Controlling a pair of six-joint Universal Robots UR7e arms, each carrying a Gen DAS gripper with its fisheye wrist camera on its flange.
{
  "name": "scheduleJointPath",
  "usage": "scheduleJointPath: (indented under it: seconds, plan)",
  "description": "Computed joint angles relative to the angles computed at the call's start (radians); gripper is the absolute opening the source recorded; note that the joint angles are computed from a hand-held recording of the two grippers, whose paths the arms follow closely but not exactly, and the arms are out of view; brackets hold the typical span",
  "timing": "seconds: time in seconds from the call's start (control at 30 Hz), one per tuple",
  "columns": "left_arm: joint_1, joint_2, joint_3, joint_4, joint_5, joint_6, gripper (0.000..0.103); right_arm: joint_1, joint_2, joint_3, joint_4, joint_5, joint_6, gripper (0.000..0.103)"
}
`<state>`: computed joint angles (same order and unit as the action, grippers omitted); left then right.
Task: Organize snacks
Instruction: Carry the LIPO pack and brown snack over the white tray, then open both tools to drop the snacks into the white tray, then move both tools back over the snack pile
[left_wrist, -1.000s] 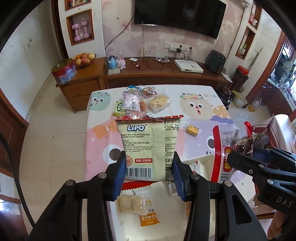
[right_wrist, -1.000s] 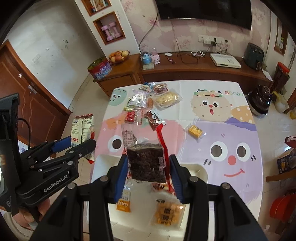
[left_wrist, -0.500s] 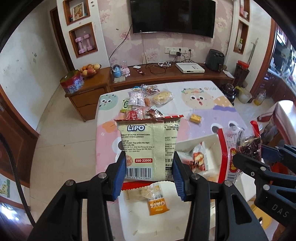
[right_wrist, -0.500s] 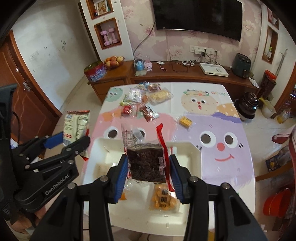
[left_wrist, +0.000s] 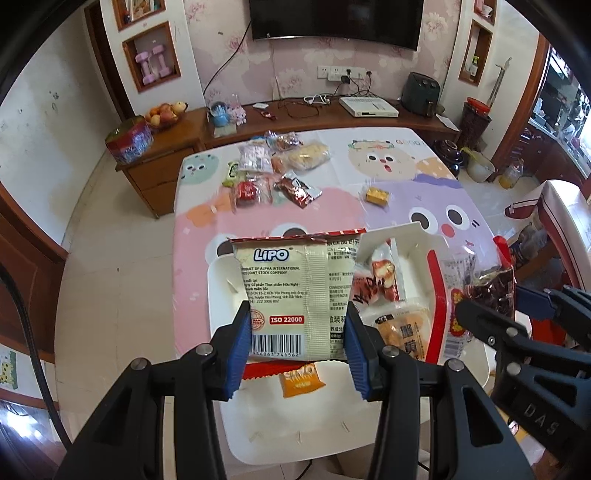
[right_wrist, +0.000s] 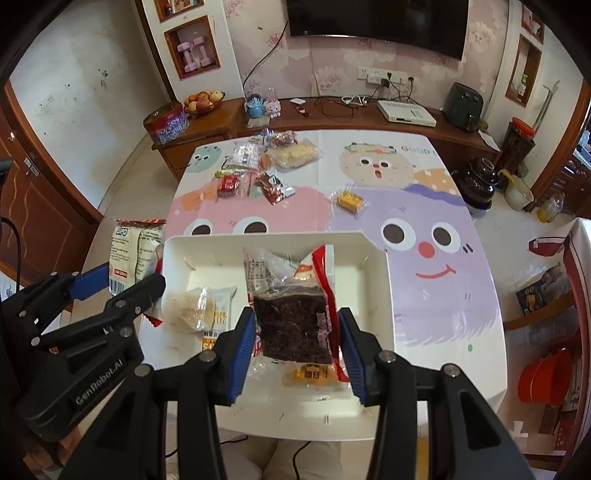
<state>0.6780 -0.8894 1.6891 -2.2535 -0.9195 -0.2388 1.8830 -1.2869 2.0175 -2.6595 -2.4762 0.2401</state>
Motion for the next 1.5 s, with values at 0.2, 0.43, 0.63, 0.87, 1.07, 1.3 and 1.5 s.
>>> scheduleJointPath:
  seconds: [0.2, 0.43, 0.63, 0.87, 1.07, 1.3, 1.5]
  plan:
    - [0.014, 0.01, -0.014, 0.055, -0.03, -0.042, 0.045, -0.001, 0.0, 0.005, 0.042, 0.01, 0.014, 0.045]
    - [0.015, 0.016, -0.016, 0.079, -0.036, -0.053, 0.051, -0.008, -0.006, 0.007, 0.07, 0.027, 0.024, 0.046]
    - [0.012, 0.017, -0.022, 0.101, -0.009, -0.068, 0.081, -0.007, -0.003, -0.001, 0.109, 0.021, 0.041, 0.05]
    - [0.014, 0.016, -0.026, 0.109, -0.004, -0.068, 0.082, -0.014, -0.005, -0.006, 0.15, 0.02, 0.079, 0.052]
    - [0.02, 0.012, -0.027, 0.112, -0.006, -0.074, 0.082, -0.009, 0.002, -0.011, 0.154, 0.014, 0.076, 0.052]
    - [0.026, 0.013, -0.033, 0.117, -0.009, -0.078, 0.082, 0.0, 0.015, -0.028, 0.181, 0.006, 0.081, 0.052]
    - [0.029, 0.018, -0.041, 0.109, -0.014, -0.074, 0.082, 0.002, 0.019, -0.03, 0.178, 0.001, 0.081, 0.052]
